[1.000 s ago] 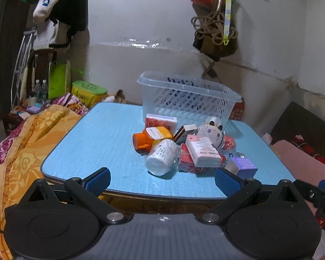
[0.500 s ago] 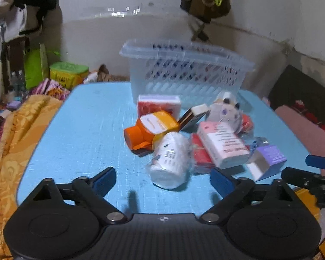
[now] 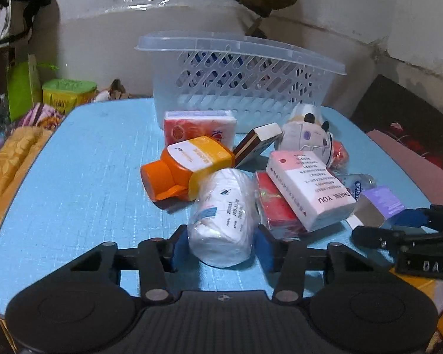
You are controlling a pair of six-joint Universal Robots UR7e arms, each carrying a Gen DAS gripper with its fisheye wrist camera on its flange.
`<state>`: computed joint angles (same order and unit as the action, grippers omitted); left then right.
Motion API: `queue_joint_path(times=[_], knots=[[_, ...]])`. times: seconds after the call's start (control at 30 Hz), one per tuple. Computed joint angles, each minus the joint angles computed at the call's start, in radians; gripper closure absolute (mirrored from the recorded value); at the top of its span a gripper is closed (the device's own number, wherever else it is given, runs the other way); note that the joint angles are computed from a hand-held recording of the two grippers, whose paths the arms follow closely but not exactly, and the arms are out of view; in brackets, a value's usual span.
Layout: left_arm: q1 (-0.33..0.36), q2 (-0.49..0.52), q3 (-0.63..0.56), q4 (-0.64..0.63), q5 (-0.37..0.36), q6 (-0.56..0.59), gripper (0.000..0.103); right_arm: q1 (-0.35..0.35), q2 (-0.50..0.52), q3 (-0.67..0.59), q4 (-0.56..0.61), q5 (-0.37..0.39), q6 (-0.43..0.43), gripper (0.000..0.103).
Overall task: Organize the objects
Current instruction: 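Grasp the white pill bottle with the left tool while the right tool grasps the purple box, both into basket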
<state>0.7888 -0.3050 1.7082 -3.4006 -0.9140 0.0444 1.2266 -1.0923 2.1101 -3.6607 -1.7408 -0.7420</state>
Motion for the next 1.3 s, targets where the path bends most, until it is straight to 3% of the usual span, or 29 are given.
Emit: queue_joint_path(times=[0.2, 0.5, 0.7, 0.8, 1.0, 1.13, 1.2, 1.3], knots=[[-0.018, 0.0, 0.054, -0.143, 0.012, 0.052, 0.054, -0.027, -0.035, 0.062, -0.074, 0.062, -0.005, 0.045], [-0.048, -0.021, 0.156, -0.36, 0.019, 0.102, 0.054, -0.014, -0.068, 0.113, -0.172, 0.086, -0.018, 0.045], [-0.07, -0.014, 0.152, -0.481, 0.054, 0.178, 0.054, -0.004, -0.115, 0.095, -0.172, 0.181, -0.01, 0.045], [-0.07, -0.025, 0.122, -0.49, 0.023, 0.189, 0.054, 0.014, -0.119, 0.056, -0.157, 0.232, -0.009, 0.045], [-0.066, -0.011, -0.056, -0.441, -0.013, 0.234, 0.054, 0.092, 0.0, -0.198, -0.076, 0.182, -0.081, 0.045], [-0.037, 0.055, -0.293, -0.272, -0.016, 0.259, 0.054, 0.107, 0.09, -0.442, 0.183, 0.18, -0.023, 0.045], [-0.013, 0.095, -0.421, -0.138, -0.026, 0.225, 0.054, 0.121, 0.146, -0.548, 0.262, 0.133, -0.041, 0.045], [0.022, 0.167, -0.611, 0.063, -0.041, 0.179, 0.054, 0.115, 0.202, -0.649, 0.341, 0.122, -0.018, 0.045]])
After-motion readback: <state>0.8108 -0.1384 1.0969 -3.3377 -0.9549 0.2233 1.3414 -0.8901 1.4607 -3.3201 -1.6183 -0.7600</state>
